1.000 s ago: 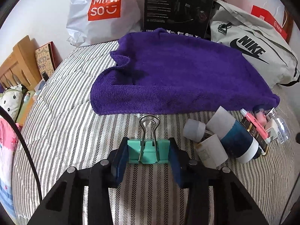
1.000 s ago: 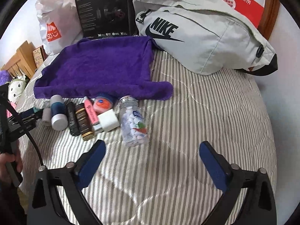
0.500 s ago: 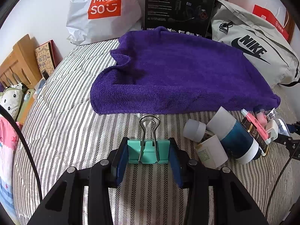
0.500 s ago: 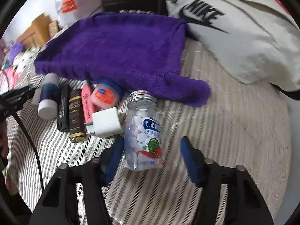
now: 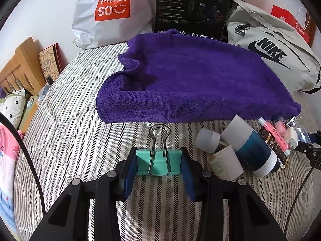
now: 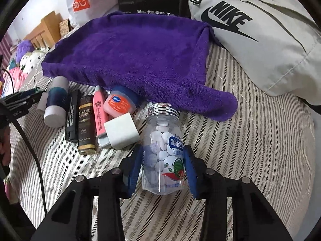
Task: Organize rigid objects
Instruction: 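Grasp the green binder clip with the left tool while the right tool grasps the clear mint jar, then carry the clip and mint jar onto the purple towel and open both tools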
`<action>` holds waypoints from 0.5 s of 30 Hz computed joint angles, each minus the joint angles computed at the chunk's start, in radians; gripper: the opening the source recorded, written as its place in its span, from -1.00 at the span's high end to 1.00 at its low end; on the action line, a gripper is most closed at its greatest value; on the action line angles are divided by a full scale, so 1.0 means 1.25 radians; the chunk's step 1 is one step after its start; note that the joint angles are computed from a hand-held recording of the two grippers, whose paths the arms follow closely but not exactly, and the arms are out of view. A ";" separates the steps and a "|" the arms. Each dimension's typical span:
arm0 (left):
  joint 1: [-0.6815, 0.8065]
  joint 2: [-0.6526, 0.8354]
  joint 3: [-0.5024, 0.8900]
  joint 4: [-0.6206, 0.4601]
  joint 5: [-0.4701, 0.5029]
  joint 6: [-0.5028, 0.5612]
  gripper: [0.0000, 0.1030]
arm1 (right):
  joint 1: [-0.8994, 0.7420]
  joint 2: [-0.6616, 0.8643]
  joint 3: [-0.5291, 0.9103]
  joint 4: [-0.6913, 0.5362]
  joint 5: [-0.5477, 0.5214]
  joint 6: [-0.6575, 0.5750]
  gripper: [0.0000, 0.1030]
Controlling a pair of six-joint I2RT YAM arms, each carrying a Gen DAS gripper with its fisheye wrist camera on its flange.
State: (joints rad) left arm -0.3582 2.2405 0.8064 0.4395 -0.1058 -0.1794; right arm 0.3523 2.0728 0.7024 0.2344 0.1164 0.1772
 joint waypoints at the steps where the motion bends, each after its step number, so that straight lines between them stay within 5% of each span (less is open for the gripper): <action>1: 0.007 -0.007 -0.004 -0.006 0.015 0.004 0.24 | -0.001 -0.002 -0.003 0.002 0.000 0.003 0.21; 15: 0.054 -0.118 -0.079 -0.037 0.077 0.005 0.24 | -0.014 -0.198 -0.162 -0.004 -0.021 0.059 0.21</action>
